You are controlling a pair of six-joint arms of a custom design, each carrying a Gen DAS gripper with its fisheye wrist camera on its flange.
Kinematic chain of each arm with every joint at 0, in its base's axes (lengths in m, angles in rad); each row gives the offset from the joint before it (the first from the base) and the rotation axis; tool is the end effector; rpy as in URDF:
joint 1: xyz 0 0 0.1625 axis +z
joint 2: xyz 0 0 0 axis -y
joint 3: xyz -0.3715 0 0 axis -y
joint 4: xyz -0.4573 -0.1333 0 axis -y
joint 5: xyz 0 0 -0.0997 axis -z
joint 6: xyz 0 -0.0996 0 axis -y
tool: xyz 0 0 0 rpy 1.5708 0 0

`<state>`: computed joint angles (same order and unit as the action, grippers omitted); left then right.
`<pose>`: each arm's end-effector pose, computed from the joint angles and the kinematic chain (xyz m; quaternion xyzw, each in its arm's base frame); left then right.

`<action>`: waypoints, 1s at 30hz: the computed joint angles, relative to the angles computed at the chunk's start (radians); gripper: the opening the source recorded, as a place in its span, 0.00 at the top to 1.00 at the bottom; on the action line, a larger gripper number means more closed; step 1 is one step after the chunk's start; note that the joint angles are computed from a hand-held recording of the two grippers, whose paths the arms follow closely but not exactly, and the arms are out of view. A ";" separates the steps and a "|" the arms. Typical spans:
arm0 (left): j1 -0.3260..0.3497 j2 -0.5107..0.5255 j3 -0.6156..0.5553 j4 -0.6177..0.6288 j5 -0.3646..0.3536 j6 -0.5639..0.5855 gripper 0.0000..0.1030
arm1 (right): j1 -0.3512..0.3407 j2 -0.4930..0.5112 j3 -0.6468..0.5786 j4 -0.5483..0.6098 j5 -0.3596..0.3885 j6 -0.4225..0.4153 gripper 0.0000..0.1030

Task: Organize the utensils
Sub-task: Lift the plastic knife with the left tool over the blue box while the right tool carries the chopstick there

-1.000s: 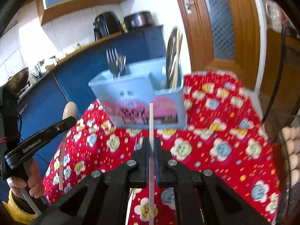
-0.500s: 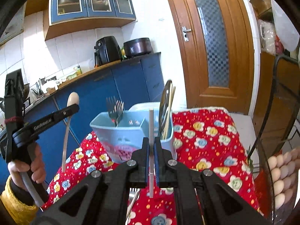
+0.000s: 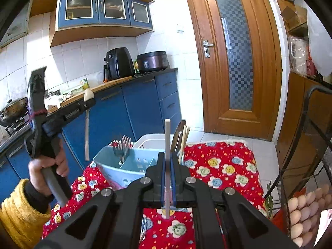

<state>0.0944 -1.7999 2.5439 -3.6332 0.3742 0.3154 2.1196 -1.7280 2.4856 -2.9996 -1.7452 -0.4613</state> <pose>-0.2194 -0.2478 0.3202 0.0314 0.6733 -0.6467 0.3570 0.3145 -0.2919 0.2004 0.4300 -0.8371 0.3314 0.0678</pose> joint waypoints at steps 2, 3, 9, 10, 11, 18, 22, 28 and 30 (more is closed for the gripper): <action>0.032 -0.018 0.019 0.089 -0.012 -0.069 0.94 | 0.004 0.017 -0.016 -0.017 0.000 -0.002 0.94; 0.049 -0.023 0.024 0.109 -0.022 -0.084 0.94 | 0.007 0.024 -0.023 -0.024 0.000 -0.001 0.94; 0.109 -0.035 0.048 0.154 -0.061 -0.142 0.94 | 0.026 0.072 -0.058 -0.090 0.003 -0.008 0.94; 0.116 -0.036 0.053 0.154 -0.066 -0.147 0.94 | 0.030 0.083 -0.065 -0.105 0.002 -0.011 0.94; 0.123 -0.041 0.060 0.165 -0.070 -0.160 0.94 | 0.033 0.094 -0.072 -0.114 0.003 -0.011 0.94; 0.165 -0.081 0.102 0.270 -0.114 -0.286 0.94 | 0.058 0.181 -0.104 -0.202 -0.021 -0.033 0.94; 0.185 -0.065 0.112 0.236 -0.126 -0.273 0.94 | 0.061 0.246 -0.129 -0.213 -0.044 -0.042 0.94; 0.188 -0.032 0.118 0.141 -0.138 -0.209 0.94 | 0.045 0.317 -0.153 -0.189 -0.063 -0.033 0.94; 0.185 -0.033 0.119 0.120 -0.139 -0.194 0.94 | 0.041 0.327 -0.155 -0.175 -0.063 -0.030 0.94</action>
